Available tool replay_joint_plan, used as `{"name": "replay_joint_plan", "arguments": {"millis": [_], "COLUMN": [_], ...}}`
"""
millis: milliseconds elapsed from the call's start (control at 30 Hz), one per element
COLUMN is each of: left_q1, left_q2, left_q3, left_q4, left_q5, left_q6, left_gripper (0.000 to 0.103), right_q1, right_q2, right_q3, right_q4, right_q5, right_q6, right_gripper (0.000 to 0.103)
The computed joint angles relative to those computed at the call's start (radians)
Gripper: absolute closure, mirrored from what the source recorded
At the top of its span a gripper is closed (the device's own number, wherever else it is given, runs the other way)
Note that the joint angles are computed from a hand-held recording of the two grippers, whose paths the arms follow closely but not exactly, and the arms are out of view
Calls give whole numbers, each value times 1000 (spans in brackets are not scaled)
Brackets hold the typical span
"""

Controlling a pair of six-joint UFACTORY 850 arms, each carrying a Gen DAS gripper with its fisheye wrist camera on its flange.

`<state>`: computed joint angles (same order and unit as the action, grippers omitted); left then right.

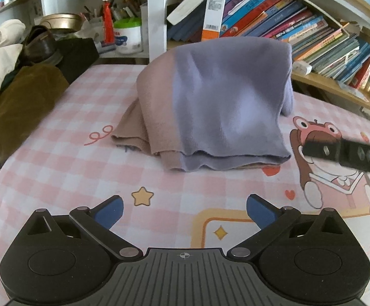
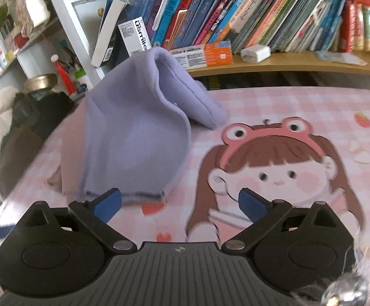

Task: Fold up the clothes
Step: 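Grasp the lavender sweater edge with the right gripper while the left tool approaches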

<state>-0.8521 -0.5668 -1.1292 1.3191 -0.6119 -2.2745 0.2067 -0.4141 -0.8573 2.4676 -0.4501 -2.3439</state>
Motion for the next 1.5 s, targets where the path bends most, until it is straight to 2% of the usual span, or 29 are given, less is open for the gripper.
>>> {"name": "replay_joint_plan", "arguments": {"millis": [133,200,267,400,467,533,567,667,867,1067,1133,1367,1500], "left_q1": [9,12,16,24,27,27,27,25,6,-24,-44,-103,-124], "left_q2": [9,14,21,33,38,41,42,43,26,-14,-28,-84,-104], "left_q3": [13,20,30,46,53,57,59,61,45,-16,-38,-106,-129], "left_q4": [-14,-20,-26,-33,-28,-22,-20,-4,59,112,140,189,214], "left_q5": [-2,-7,-16,-32,-38,-45,-49,-50,-78,-89,-121,-220,-266], "left_q6": [21,25,26,24,18,15,14,14,22,99,134,264,256], "left_gripper": [0,0,0,0,0,0,0,0,0,0,0,0,0], "right_q1": [0,9,17,33,40,44,44,35,-5,-52,-62,-81,-84], "right_q2": [-73,-99,-122,-150,-161,-167,-171,-176,-138,-55,-27,75,111], "right_q3": [-83,-116,-147,-174,-182,-187,-191,-198,-160,-80,-55,37,67], "right_q4": [-90,-111,-137,-155,-140,-135,-149,-266,-409,-472,-484,-458,-494], "right_q5": [7,46,78,85,85,80,76,48,-81,-283,-335,-382,-414], "right_q6": [134,174,215,238,230,235,255,387,539,584,592,530,539], "right_gripper": [20,36,43,58,61,69,78,90,95,95,95,95,95]}}
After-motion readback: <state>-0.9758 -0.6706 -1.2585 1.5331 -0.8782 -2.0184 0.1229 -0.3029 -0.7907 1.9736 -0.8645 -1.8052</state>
